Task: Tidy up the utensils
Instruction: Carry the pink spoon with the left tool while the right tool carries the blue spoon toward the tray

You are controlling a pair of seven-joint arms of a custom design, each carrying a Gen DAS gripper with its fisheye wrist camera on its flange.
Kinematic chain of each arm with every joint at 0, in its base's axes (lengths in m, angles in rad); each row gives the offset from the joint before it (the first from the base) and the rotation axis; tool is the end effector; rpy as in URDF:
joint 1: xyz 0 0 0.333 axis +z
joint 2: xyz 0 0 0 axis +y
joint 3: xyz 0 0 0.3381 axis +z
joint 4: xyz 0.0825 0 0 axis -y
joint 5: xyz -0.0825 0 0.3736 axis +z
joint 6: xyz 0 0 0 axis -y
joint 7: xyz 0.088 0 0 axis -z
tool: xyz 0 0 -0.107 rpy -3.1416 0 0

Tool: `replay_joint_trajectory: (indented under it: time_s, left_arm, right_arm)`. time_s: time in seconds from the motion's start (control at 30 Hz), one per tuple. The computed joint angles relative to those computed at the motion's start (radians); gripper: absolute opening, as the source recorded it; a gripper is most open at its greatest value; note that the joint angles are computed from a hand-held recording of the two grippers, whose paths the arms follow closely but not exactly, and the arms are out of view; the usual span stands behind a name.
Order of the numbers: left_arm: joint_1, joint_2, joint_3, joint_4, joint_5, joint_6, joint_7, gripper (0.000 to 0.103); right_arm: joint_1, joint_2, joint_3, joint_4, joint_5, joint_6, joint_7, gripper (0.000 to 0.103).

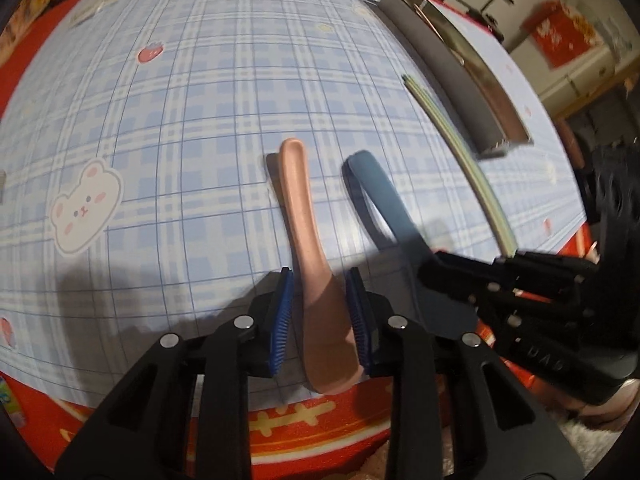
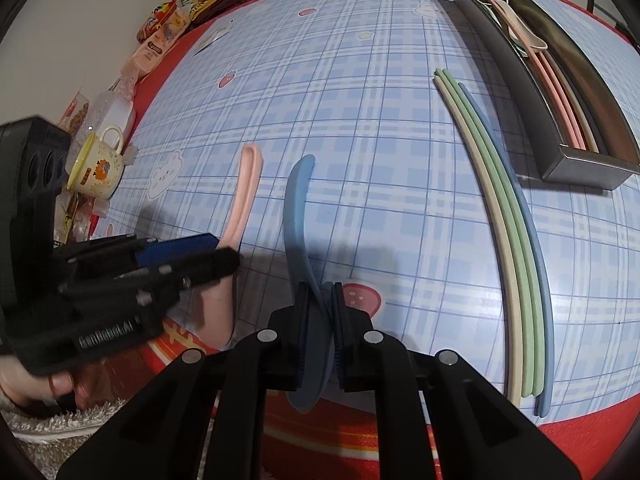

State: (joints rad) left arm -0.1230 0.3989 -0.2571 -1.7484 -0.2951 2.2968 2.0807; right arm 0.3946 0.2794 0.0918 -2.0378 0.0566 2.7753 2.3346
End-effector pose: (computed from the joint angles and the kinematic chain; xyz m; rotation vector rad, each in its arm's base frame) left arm 0.6252 -0.2361 0.3943 1.2854 -2.7017 0.5323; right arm 0.5588 0.2887 0.3856 -1.5525 2.1843 -0.0243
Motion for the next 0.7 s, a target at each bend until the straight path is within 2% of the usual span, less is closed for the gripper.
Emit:
replay_joint_trajectory:
  time_s: [0.13, 0.37, 0.43, 0.5, 0.57, 0.63, 0.7]
  left_arm:
    - [-0.032, -0.013, 0.011, -0.026, 0.07, 0.045, -0.013, 0.031]
    - [-0.076, -0.065, 0.021, -0.146, 0.224, 0.215, 0.005, 0.032]
    - [-0.067, -0.064, 0.016, -0.146, 0.214, 0.221, 0.011, 0.026]
    - [-0.043, -0.051, 0.004, -0.122, 0.165, 0.193, 0.021, 0.024]
    - [-0.005, -0.029, -0.014, -0.075, 0.073, 0.121, 0.028, 0.022]
    - [0.032, -0.011, -0.026, -0.035, -0.023, 0.049, 0.038, 0.017]
    - [0.058, -0.005, -0.03, -0.016, -0.1, 0.014, 0.039, 0.011]
  right_arm:
    - [0.01, 0.003, -0.01, 0.007, -0.024, -0.008, 0.015, 0.012]
    - [0.025, 0.015, -0.029, 0.021, -0.074, -0.005, 0.047, 0.013]
    - [0.026, 0.023, -0.031, 0.03, -0.089, -0.006, 0.048, 0.013]
    - [0.017, 0.029, -0.021, 0.038, -0.08, -0.004, 0.032, 0.011]
    - [0.005, 0.032, -0.006, 0.038, -0.054, 0.005, 0.008, 0.008]
    - [0.01, 0.028, -0.01, 0.029, -0.053, 0.014, 0.012, 0.008]
    - [0.003, 0.017, -0.004, 0.003, -0.028, 0.049, 0.012, 0.008]
